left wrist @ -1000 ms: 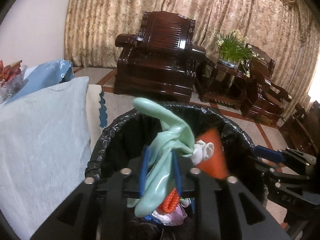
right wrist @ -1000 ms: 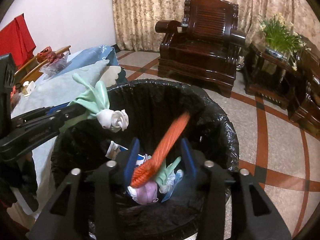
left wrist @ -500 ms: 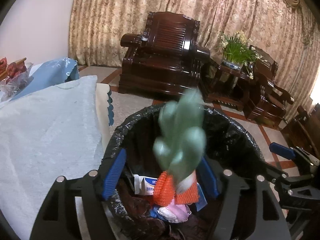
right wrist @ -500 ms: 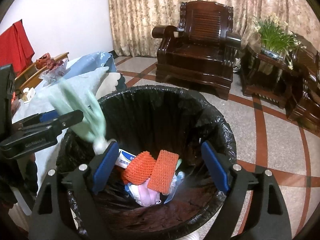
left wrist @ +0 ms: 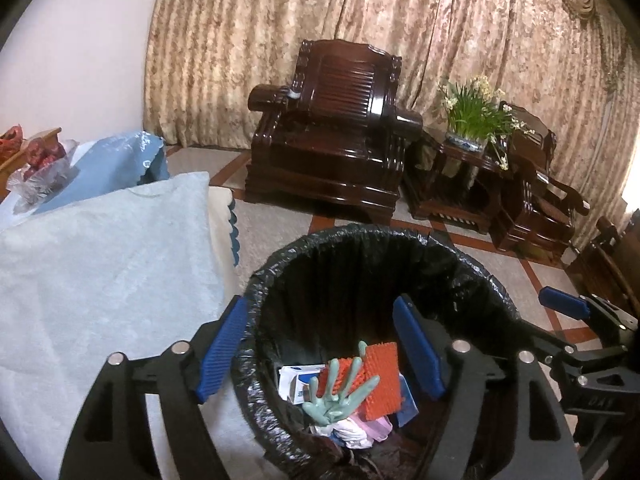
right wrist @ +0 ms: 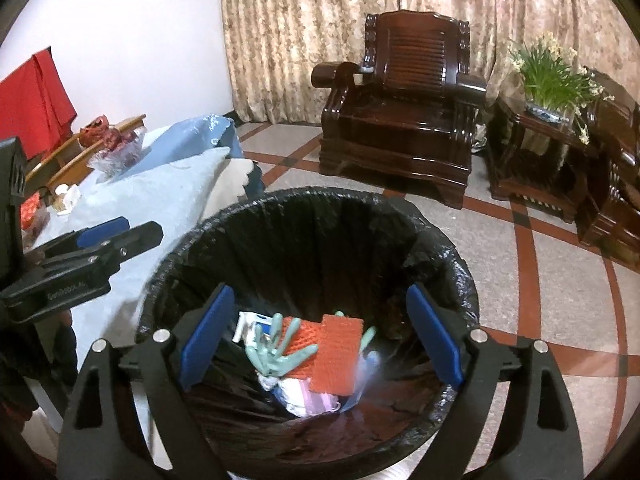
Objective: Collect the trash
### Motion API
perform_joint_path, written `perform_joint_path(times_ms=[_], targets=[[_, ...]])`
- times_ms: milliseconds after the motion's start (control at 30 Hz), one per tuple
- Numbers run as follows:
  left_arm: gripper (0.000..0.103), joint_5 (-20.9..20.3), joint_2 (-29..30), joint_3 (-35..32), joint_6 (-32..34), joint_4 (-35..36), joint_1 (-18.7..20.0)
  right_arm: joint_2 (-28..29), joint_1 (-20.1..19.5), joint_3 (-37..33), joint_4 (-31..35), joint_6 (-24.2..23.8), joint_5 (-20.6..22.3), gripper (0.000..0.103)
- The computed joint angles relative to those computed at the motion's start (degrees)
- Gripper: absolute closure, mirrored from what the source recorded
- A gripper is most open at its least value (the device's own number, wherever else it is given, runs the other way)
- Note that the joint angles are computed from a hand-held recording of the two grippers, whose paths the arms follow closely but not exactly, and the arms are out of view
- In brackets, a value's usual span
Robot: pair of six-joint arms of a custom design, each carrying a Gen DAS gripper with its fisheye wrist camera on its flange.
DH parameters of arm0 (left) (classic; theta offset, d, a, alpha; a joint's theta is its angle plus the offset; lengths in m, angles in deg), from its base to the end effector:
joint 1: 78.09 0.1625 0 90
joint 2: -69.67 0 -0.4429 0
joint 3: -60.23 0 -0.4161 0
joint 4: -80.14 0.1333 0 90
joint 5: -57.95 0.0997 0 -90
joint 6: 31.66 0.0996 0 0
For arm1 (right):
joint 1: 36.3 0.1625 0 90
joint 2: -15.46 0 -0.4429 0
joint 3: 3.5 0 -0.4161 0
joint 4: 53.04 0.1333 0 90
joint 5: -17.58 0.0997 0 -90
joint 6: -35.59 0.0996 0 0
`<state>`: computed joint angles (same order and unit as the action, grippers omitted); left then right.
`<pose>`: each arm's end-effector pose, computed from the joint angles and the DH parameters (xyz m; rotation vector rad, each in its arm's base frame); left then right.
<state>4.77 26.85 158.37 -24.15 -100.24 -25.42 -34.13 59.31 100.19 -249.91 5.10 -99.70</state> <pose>-0.2644 -0.6649 0.1134 0.7121 2.4167 -0.9794 0.1519 -0.6502 0.1885 0.4517 -2.2841 0.9990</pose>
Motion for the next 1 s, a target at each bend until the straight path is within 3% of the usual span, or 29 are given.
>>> perform_joint_path(times_ms=[200,367,1000], targets=[[0.014,1.7,-2.7,3.0,1.2,-2.3,-1.0,-1.2,1.4,0.6,0.3,1.0,2.0,0.006],[0.007,3.0,-5.3,5.5,0.8,-3.3,-2.2,-2.2,3.2,0.8,2.2,1.8,3.7,0.005],[0.006,9.1,-13.6,11.4,-0.7,-5.1,-7.7,-5.3,9.8,1.7,3.8,0.2,4.7,0.005]])
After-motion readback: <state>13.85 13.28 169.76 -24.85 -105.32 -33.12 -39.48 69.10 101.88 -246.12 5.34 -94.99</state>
